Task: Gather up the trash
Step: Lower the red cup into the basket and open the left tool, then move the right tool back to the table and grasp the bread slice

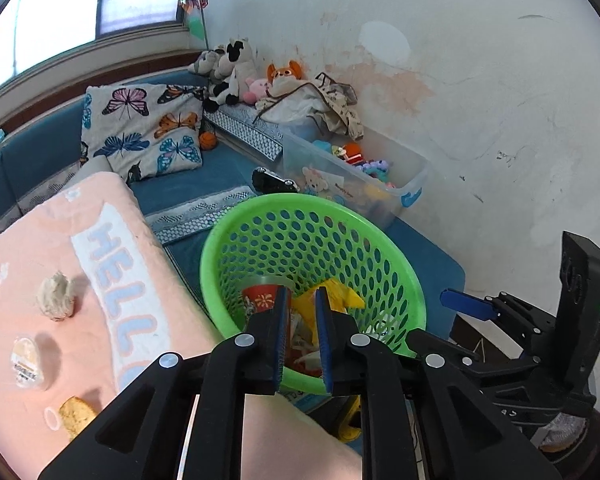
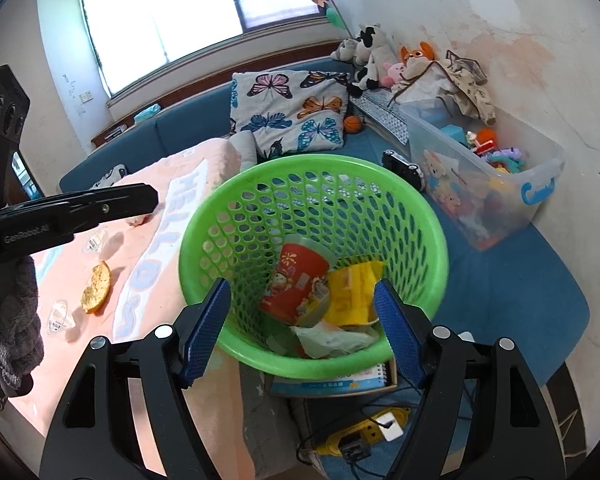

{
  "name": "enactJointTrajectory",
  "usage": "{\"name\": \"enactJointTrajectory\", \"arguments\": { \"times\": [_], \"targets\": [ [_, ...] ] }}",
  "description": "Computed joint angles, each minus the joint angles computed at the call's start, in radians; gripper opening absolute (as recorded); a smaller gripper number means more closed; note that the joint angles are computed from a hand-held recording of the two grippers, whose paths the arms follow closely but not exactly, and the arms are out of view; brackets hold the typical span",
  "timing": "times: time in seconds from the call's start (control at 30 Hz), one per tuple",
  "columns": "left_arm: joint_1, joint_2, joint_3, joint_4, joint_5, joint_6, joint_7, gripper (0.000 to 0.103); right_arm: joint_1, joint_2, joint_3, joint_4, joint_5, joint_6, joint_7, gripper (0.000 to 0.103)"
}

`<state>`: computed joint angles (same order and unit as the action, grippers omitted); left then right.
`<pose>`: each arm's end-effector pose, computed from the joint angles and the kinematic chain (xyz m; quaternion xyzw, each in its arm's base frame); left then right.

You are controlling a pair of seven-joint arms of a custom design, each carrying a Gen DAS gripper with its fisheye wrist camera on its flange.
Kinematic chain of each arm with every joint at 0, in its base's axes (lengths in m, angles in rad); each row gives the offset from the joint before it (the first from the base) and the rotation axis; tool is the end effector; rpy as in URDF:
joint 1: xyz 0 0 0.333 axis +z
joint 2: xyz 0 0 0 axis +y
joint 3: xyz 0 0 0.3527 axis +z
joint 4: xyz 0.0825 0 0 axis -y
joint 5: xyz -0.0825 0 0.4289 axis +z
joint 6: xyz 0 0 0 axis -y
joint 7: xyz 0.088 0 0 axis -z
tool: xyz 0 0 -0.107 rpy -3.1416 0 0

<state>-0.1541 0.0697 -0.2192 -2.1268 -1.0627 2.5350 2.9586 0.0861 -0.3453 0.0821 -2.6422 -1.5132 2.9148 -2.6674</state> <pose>0.5795 -0.2146 0.4192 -0.2806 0.8775 -0.3870 0.0385 0.4129 0.1321 0.3878 -0.4798 0.7715 -0.2750 0.3145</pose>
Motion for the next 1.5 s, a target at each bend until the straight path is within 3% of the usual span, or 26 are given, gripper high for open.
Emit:
{"name": "enactJointTrajectory", "arguments": {
  "times": [0.7, 0.87, 1.1, 1.17, 1.5],
  "targets": [
    [0.095, -0.068, 0.089, -0.063, -0.09, -0.006, 0.05, 0.019, 0.078, 0.082, 0.017, 0.103, -0.069, 0.001, 0.072, 0.077],
    [0.123, -0.077, 0.107, -0.07, -0.113, -0.004, 0.067, 0.029, 0.105, 0.123, 0.017, 0.137, -0.077, 0.004, 0.091, 0.077],
    [0.17, -0.066, 0.132, -0.068, -0.128, -0.01, 0.066, 0.035, 0.138, 0.166, 0.017, 0.192, -0.075, 0.002, 0.076, 0.077],
    [0.181, -0.068, 0.136, -0.073, -0.138, -0.001, 0.075, 0.042, 0.145, 0.173, 0.02, 0.203, -0.077, -0.002, 0.074, 0.077],
    [0.244, -0.042, 0.157, -0.056, -0.149, -0.008, 0.052, 0.047, 0.177, 0.25, 0.023, 0.283, -0.039, 0.013, 0.016, 0.077]
  ]
}}
